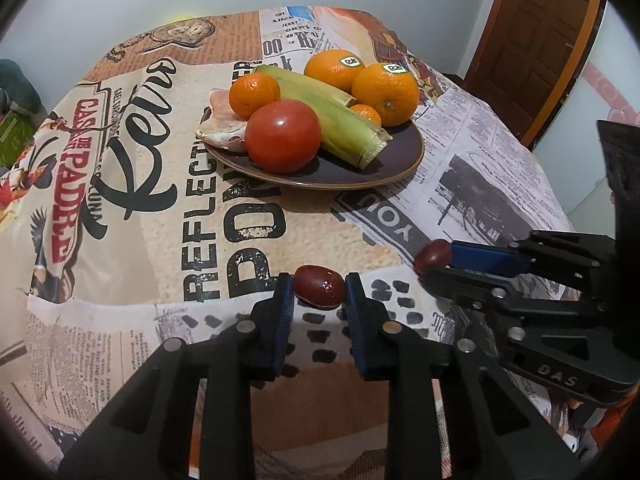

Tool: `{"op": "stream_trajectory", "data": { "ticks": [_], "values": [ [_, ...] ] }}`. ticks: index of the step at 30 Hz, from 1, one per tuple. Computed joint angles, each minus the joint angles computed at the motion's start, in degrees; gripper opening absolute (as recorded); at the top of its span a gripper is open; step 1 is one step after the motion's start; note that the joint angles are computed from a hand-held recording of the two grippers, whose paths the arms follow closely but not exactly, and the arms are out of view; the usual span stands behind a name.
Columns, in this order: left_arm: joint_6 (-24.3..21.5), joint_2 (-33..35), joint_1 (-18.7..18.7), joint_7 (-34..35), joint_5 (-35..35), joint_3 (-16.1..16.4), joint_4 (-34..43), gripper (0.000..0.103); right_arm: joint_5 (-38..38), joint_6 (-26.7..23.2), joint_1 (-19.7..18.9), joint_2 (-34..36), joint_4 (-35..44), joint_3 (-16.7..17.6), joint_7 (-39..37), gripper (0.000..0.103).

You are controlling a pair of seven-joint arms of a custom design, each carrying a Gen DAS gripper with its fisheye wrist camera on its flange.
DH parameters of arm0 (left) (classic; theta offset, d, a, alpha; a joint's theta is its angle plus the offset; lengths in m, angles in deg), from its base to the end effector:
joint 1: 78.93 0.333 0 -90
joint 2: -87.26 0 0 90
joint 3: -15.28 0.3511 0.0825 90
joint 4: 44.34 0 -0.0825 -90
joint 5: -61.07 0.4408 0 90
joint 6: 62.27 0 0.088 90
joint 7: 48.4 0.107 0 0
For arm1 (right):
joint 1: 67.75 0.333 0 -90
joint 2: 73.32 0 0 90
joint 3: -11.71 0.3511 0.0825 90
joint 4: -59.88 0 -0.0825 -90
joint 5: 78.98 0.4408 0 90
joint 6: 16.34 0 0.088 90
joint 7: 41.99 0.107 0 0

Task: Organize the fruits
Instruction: 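Carry both dates over the plate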

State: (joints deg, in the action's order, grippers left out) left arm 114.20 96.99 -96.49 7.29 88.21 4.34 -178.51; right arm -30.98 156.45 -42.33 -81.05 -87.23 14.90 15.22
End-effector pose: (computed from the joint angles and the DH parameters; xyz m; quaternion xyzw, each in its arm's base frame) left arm 0.5028 -0.3141 0.3125 -0.5491 0.7857 -0.2543 0.1287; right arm 0.4635 0.1902 0.3547 -0.7568 0.5758 -0.0834 0.2980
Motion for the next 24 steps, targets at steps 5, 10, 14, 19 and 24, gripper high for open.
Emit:
{"op": "stream_trajectory", "data": {
  "ticks": [5,10,14,19,24],
  "values": [
    [0.6,-1.0,-0.4,-1.4,1.3,0.7,-0.6,0.026,1.0,-0.1,0.2,1.1,1.2,0.1,-1.2,0.024],
    [0.8,-1.9,-1.2,-3.9,3.9,1.8,-0.8,0.026,0.3,0.5,-0.2,1.4,1.5,0.7,-1.4,0.023],
    [1.1,-2.6,-1.0,-5.5,5.6,1.8,-0.9,0.026,1.3,1.4,0.3,0.5,0.9,0.5,-2.3,0.023],
    [1.0,-2.8,-1.6,-8.4,9.0,2.3,0.3,0.026,1.0,3.0,0.5,-1.5,0.1,-0.2,-2.3,0.023],
    [1.3,-2.1,-1.8,-11.3,11.9,2.7,2.4,0.026,1.5,4.7,1.7,-2.0,0.5,-2.2,-3.1,0.023]
  ]
}}
